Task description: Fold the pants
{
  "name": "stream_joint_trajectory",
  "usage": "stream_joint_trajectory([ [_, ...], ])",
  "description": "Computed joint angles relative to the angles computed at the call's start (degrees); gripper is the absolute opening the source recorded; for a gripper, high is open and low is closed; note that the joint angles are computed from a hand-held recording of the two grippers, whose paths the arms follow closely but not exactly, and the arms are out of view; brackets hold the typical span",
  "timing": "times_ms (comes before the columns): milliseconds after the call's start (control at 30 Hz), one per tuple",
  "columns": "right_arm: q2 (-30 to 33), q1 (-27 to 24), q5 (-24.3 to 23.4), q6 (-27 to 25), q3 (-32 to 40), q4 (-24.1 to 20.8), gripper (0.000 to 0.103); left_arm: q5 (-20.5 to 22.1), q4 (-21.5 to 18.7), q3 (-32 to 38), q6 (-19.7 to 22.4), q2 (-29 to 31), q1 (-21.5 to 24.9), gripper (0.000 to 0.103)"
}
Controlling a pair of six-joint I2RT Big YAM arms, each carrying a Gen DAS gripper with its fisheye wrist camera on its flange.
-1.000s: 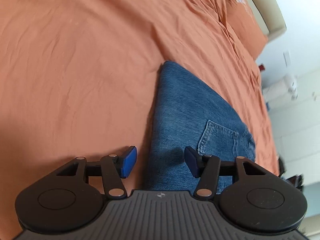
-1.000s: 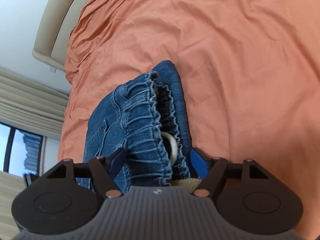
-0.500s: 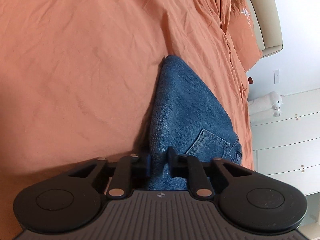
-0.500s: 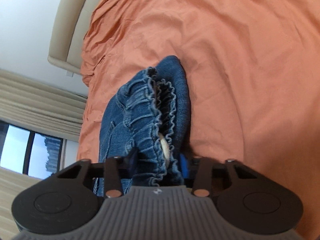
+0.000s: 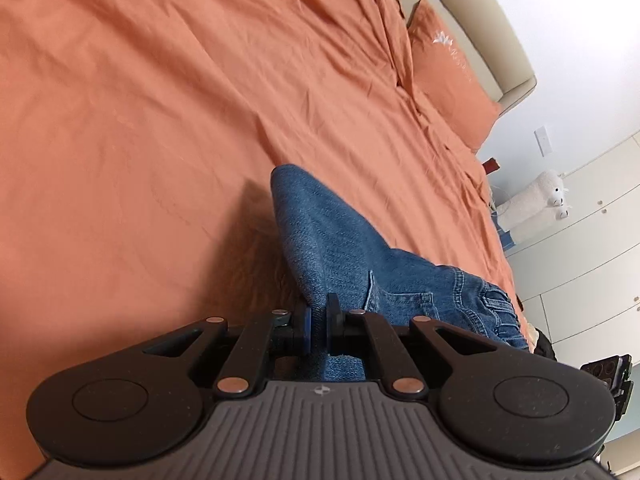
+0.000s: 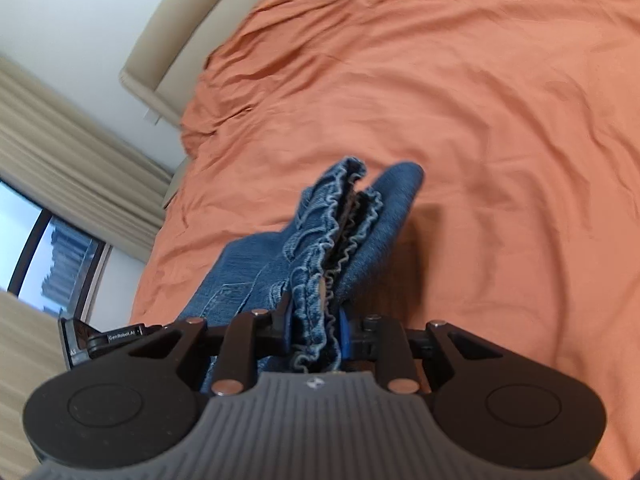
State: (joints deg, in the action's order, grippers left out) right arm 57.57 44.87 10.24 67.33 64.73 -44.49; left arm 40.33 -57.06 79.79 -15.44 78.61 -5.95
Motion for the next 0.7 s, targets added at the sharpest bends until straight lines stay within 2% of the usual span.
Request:
stream_joint_trajectory([
  [200, 7.1, 5.13, 2.79, -1.18, 8.5, 1.48, 0.017, 2.8, -7.87, 4.84, 7.55, -0.81, 8.5, 0.006],
  [433, 20.24, 7.64, 0.54, -2.9, 19.88, 5.79, 0.017, 2.42, -17.14, 12.94, 17.91, 2.36, 18.57, 0.006],
  [700, 33.57, 8.64, -2.51, -3.5, 30.93, 7.94, 0.017, -0.66, -21.54, 18.23, 25.9, 8.13, 24.45, 0.006],
])
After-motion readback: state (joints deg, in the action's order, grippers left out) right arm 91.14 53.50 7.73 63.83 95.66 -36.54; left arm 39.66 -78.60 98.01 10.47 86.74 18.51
